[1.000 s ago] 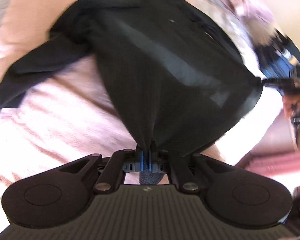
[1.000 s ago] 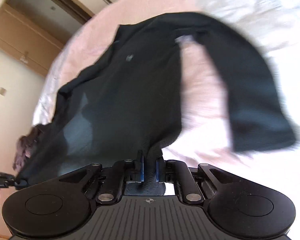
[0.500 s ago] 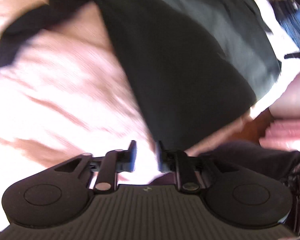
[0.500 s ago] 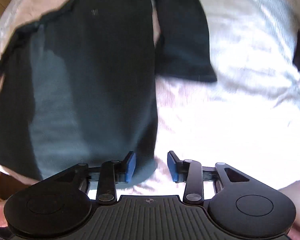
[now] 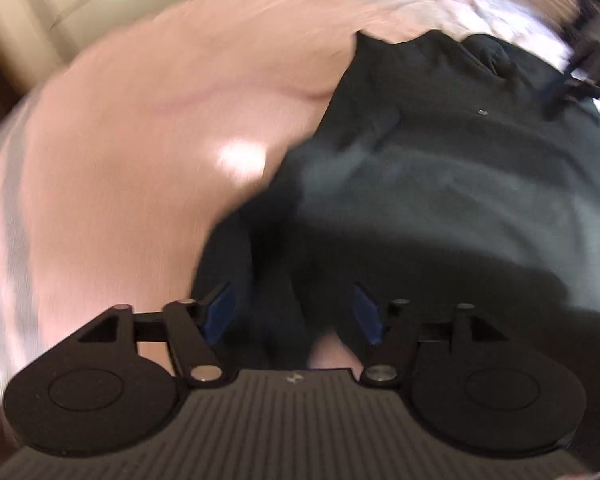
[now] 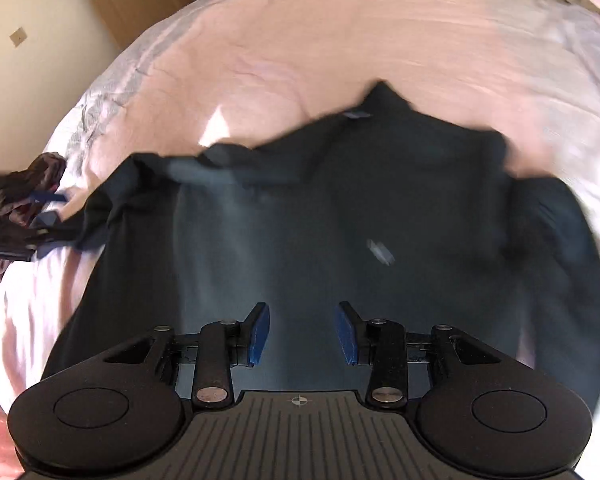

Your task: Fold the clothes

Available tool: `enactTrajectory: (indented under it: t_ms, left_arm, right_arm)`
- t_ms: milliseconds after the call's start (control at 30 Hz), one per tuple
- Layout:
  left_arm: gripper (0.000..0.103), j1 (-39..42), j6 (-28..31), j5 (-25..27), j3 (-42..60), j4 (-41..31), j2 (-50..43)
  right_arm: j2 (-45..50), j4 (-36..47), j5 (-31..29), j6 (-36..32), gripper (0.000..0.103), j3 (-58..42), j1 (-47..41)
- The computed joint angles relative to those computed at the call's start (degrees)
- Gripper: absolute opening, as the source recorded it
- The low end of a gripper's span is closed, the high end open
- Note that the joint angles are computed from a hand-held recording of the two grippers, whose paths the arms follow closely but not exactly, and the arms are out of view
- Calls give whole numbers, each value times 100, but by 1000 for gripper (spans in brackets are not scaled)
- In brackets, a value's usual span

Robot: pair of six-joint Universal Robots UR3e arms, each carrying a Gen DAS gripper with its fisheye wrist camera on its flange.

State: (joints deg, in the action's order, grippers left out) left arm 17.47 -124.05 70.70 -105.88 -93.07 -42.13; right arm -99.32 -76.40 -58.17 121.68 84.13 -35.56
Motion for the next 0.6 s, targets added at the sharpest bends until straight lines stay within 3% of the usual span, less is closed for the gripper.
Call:
enactTrajectory:
  t_ms: [100, 133, 167, 200, 300, 367, 433, 500, 533, 600]
  left_arm:
    - [62, -972, 151, 429, -850, 2487, -1355]
    - [47, -980, 209, 444, -808, 2721, -1774]
    - [12, -859, 180, 362, -619, 2655, -2131]
    - [8, -756, 140, 291, -401, 2574, -2501]
    - [7, 215, -391, -549, 149, 2271, -3014]
    - [9, 754, -984, -861, 481, 2364, -3425]
    - [11, 1051, -1912, -747, 566, 3014, -3802]
    - [16, 1508, -2441, -990, 841, 2845, -4077]
    - [22, 1707, -2599, -1100, 932, 2779, -4142]
    - [27, 2070, -2249, -1300, 884, 2474, -3876]
  right_arm:
    - [894, -1916, -190, 1042, 40, 498, 1115]
    - [1374, -2457, -361, 1404, 40, 384, 1541]
    - [1886, -2845, -564, 1713, 40, 151, 1929]
    - [2418, -3037, -822, 1977, 40, -209, 2288]
    - [3611, -3087, -938, 2288, 40, -1583, 2778]
    - [4214, -3407, -564, 2382, 40, -2397, 2919]
    - [4469, -5208, 203, 2729, 40, -2290, 2872]
    - [4827, -6194, 362, 3397, 40, -2656, 2874]
    - [4897, -6148, 275, 3656, 41, -2868, 2877]
    - [4708, -6077, 284, 3928, 41, -2682, 2778]
